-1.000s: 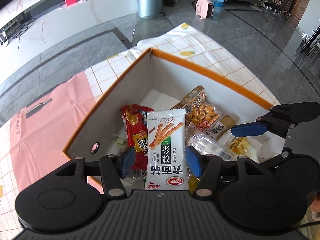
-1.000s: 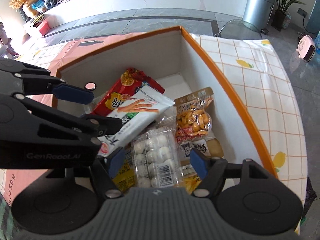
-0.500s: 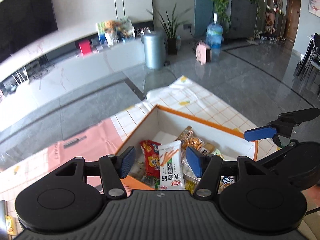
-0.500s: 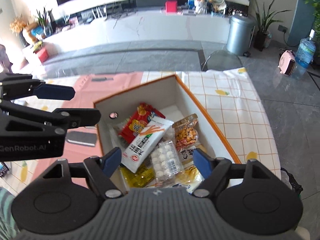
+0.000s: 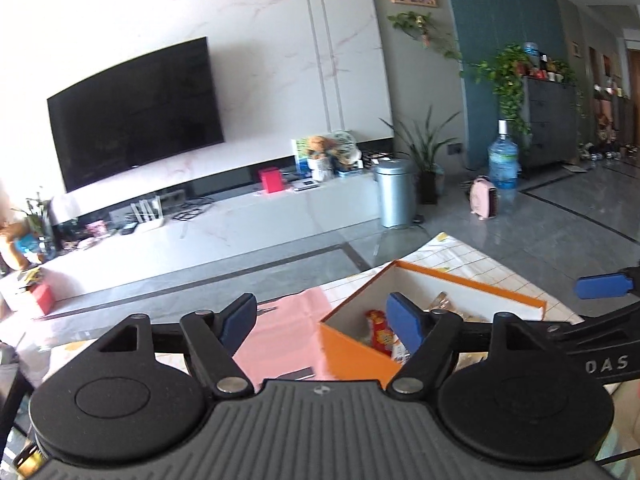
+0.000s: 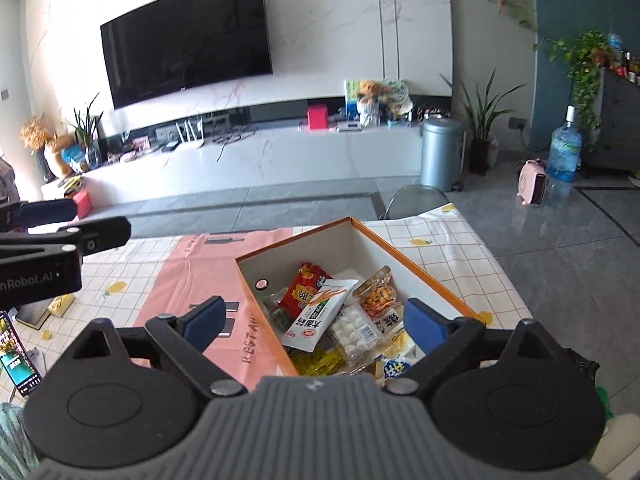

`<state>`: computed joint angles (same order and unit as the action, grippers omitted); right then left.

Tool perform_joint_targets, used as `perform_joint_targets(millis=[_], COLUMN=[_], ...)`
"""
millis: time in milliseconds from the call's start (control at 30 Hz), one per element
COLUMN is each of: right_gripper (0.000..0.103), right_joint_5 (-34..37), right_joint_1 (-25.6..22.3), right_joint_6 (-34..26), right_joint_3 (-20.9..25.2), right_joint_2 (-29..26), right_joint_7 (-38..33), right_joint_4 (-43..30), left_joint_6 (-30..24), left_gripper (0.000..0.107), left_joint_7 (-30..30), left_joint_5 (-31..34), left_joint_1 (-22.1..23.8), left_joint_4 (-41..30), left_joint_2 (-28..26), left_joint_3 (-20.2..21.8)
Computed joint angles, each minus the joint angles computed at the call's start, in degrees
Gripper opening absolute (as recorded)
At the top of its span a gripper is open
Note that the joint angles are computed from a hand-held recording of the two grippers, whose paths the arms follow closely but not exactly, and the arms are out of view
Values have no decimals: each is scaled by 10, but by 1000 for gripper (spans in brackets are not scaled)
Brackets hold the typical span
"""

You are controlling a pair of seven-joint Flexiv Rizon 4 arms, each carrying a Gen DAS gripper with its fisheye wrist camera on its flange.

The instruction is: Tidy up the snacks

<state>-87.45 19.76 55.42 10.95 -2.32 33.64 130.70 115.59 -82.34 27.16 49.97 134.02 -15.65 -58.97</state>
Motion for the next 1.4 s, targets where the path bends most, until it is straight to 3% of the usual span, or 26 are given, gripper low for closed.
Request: perform_joint_targets(millis=[100,233,433,500,700,933,1133,1400], right_gripper=[93,94,94,94,94,94,94,94], right_joint_5=[-7,3,19,18,41,25,23,25], right_joint_1=[22,53,87,92,106,95,90,91], right_joint_6=[-52,-104,-146,-143,-161,-119,-104,-105], right_joint_3=[18,32,34,31,25,6,-2,-4], right_joint_2=[0,-8,-37,-44,-70,-97,-111,-112], right_joint_7=[44,83,103,111,103,121,116,113], right_joint_4=[8,15,11,11,6,1,-6,-8], left_joint_6=[32,56,45,33,16,-2,-15,-26], left_gripper=[88,89,89,89,89,89,89,89], left_joint_7=[-8,-22,-50,-70,-71,-29,6,26], left_joint_5=[-12,0,23,50,66,26,-8,-29], left_joint_1=[-71,-115,-158,-139,-168,-214,-213,-173], left_joint_4=[20,32,31,32,28,24,28,41], left_joint_2=[23,16,2,3,-9,-36,-43,-40], left_joint_3=[100,167,234,228,267,304,295,248])
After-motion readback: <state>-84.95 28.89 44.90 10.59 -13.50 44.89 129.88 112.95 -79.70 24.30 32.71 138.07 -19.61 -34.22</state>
